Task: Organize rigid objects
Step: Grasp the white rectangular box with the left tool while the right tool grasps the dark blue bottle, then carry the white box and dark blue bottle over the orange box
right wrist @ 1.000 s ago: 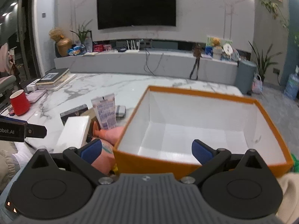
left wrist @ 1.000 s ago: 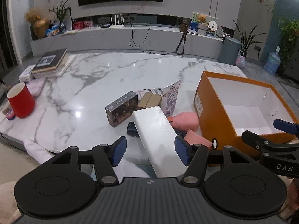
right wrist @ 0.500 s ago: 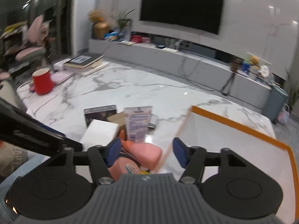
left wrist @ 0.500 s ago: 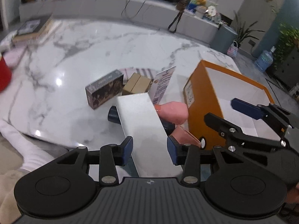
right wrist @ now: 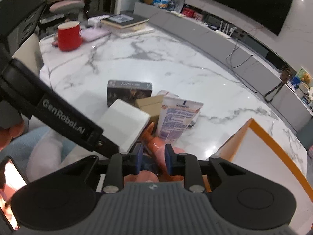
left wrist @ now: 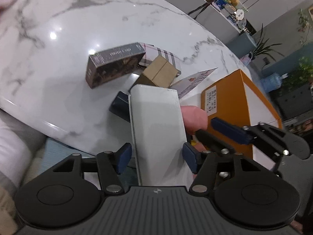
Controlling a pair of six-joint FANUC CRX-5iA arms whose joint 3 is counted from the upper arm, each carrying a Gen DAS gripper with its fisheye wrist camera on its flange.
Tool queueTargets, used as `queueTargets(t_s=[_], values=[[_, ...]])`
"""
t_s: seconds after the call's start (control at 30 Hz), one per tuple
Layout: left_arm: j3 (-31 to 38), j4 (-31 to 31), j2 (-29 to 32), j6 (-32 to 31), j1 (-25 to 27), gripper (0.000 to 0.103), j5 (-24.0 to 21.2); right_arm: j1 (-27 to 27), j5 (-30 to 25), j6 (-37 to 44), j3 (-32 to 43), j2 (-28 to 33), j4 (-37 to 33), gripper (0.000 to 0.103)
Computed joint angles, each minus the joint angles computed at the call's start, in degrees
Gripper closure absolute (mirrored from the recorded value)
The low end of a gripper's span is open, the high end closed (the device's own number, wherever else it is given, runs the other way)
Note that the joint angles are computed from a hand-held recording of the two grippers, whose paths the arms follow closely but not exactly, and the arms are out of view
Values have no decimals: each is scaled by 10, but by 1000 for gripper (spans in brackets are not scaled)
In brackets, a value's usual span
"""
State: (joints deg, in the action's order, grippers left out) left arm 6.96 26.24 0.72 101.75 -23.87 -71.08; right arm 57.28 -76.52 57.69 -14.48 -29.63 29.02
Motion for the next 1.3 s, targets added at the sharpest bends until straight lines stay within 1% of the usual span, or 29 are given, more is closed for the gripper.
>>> queueTargets(t_s=[0.13,0.2,0.3,0.37,0.5,0.57,0.6,0.63,0.67,0.8,0.93,1.0,1.1,1.2,1.3], values=[[-27,42,1,-11,7,29,14,-5,7,16,-1,5,-13,80],[-36,50,-1,-18,8,32,24,-4,11,14,-6,7,-8,80],[-43,51,-5,-20,6,33,36,-10,12,10,-4,11,-14,80],[-44,46,-8,-24,2,37,44,-11,10,13,-3,15,-20,81],[-42,38,-11,-20,0,40,44,-6,4,12,-2,21,-16,81],[-45,37,-18,-18,3,57,52,-3,-5,8,-1,25,-9,81],[-43,36,-20,-20,4,60,53,-3,-4,7,-1,24,-10,81],[-43,38,-22,-25,5,66,56,-4,-3,7,0,21,-13,81],[-43,41,-24,-31,6,69,59,-6,-1,8,3,19,-20,80],[-27,13,-24,-21,0,71,60,-7,8,13,13,19,-36,81],[-10,-20,-32,-5,8,71,46,-7,12,16,26,30,-42,80],[-12,-19,-41,-6,18,71,49,-8,9,20,32,36,-41,80],[-6,-26,-46,-3,26,70,50,-24,-4,35,54,46,-71,80],[3,-39,-46,0,25,70,48,-37,-19,51,74,58,-97,80],[8,-54,-49,5,24,70,52,-44,-26,66,84,66,-107,80]])
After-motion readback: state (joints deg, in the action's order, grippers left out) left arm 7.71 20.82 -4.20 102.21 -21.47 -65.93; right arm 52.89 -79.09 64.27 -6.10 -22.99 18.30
